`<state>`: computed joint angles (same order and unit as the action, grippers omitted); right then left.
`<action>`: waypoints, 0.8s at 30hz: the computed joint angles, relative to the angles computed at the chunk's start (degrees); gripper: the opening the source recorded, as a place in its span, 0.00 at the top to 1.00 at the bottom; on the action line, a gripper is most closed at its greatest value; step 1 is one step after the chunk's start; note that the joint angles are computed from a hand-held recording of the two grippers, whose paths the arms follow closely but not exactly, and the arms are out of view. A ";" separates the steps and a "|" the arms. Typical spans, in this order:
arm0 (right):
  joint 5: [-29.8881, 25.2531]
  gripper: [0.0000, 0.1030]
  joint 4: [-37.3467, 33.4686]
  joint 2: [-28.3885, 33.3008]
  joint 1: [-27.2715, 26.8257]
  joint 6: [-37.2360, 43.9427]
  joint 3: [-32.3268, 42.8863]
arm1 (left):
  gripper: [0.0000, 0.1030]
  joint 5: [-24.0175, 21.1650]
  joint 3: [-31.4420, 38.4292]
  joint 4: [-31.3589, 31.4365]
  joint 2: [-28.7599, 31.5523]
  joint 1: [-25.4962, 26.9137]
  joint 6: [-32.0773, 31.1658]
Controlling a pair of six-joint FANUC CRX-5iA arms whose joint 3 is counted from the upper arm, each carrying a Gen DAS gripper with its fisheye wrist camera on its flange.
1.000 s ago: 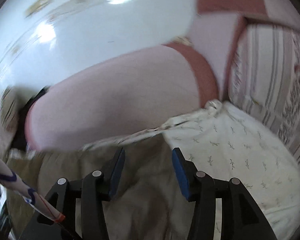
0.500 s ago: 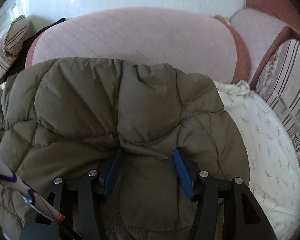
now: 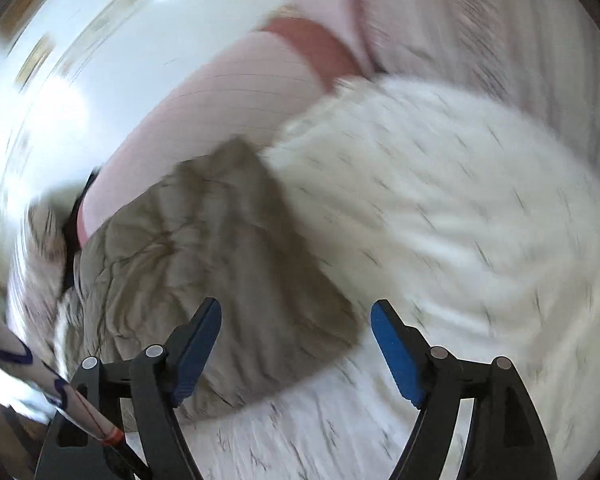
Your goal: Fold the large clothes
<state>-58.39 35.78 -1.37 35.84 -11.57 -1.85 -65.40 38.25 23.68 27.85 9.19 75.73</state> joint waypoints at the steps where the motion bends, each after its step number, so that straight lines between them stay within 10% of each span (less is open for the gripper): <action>1: 1.26 0.21 -0.96 -1.15 -0.56 -1.76 -1.70 | 0.20 -1.04 0.62 0.72 0.94 0.63 0.65; 12: 25.99 0.28 -5.73 0.34 -7.10 -8.27 -8.85 | 0.08 -1.08 -0.61 15.16 7.83 2.74 3.71; 15: 23.81 0.52 -4.42 1.84 -6.65 -6.41 -6.82 | 0.12 0.69 -1.43 17.08 8.33 2.23 2.55; 17: 19.70 0.62 -4.31 2.74 -5.74 -2.37 -4.12 | 0.32 3.52 -1.14 13.50 7.16 1.19 2.01; 24: 2.60 0.69 2.97 7.45 -0.32 5.38 4.74 | 0.59 10.95 -2.65 1.58 1.20 -1.93 -0.77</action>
